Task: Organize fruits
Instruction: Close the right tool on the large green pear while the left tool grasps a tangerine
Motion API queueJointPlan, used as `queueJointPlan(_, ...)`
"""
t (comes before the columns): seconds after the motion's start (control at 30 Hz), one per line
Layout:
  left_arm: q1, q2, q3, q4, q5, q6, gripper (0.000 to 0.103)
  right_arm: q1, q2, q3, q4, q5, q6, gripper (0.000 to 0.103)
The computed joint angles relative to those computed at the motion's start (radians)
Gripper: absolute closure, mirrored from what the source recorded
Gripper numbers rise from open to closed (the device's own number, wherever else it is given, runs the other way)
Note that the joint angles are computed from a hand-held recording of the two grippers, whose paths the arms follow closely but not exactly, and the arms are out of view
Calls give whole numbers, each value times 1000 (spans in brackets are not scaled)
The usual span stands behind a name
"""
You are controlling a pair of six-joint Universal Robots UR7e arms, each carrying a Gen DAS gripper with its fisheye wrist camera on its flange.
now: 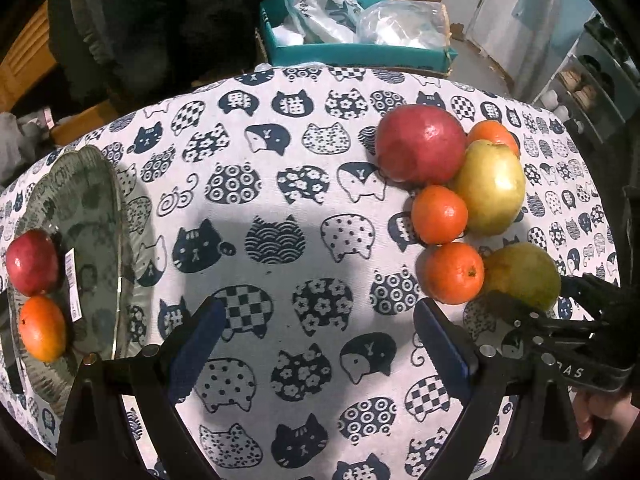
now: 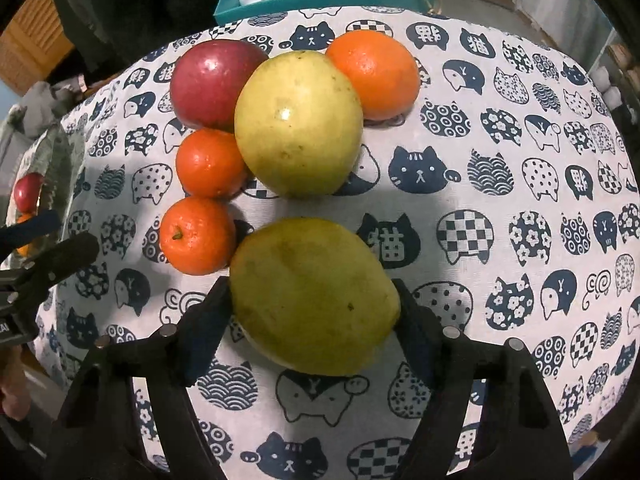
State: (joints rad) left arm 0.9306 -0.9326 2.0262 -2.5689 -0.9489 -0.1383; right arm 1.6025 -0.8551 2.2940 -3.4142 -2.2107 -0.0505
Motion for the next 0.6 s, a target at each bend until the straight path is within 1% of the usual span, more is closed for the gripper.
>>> queueJointPlan(0.13, -10, 14, -6, -5, -5, 12, 7, 18, 20, -11, -14, -40, -23, 27)
queueJointPlan(0.23, -18, 24, -7, -16, -15, 21, 7, 14, 17, 2, -57, -45, -33, 27)
queueJointPlan(0.6, -35, 98, -33, -26, -93, 21, 7, -20, -63, 43, -115, -101, -7, 27)
